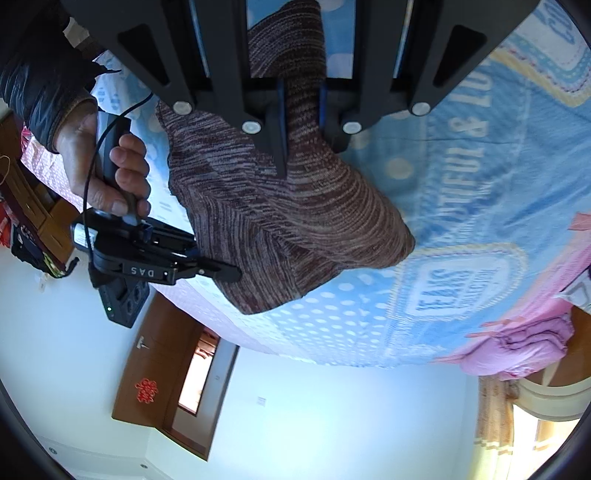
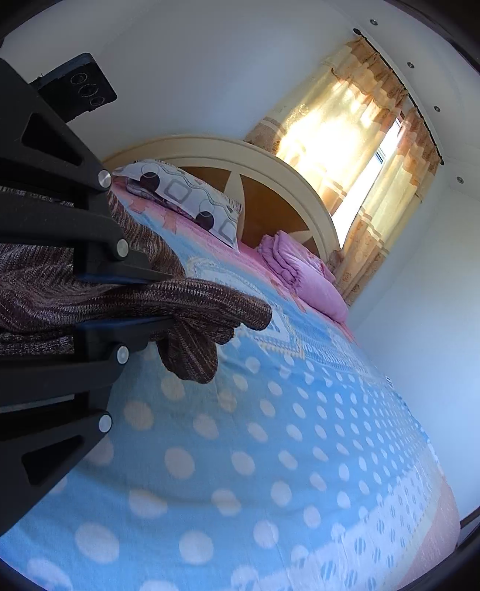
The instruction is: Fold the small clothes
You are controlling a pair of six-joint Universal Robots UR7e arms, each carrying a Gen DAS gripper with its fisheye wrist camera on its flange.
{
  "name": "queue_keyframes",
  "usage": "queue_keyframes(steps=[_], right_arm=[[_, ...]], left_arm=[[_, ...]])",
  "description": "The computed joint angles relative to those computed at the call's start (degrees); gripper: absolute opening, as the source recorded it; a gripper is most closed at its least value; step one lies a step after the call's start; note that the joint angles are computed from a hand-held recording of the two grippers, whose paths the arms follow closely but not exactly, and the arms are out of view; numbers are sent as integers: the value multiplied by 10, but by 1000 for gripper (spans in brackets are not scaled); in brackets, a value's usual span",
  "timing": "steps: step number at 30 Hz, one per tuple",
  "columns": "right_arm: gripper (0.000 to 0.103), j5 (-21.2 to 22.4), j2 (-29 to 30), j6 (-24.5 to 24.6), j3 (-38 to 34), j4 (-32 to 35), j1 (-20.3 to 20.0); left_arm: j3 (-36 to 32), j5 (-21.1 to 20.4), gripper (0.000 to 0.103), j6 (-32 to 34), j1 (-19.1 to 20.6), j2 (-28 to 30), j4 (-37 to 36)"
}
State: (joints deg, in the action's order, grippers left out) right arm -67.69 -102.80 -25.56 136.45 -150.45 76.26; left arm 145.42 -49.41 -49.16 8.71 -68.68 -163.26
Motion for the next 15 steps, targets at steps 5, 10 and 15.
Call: queue_keyframes(steps=[5,10,15], right_arm=[[15,-15,48,14,-3,-22,47],[15,-34,100,32,-5,-57,89],[15,-44,143,36,-6,-78,106]], left_arm=[[23,21,13,-39,-18,-47,66],[39,33,13,-72,-32,-89,122],[50,48,13,-103,-44,-119,172]])
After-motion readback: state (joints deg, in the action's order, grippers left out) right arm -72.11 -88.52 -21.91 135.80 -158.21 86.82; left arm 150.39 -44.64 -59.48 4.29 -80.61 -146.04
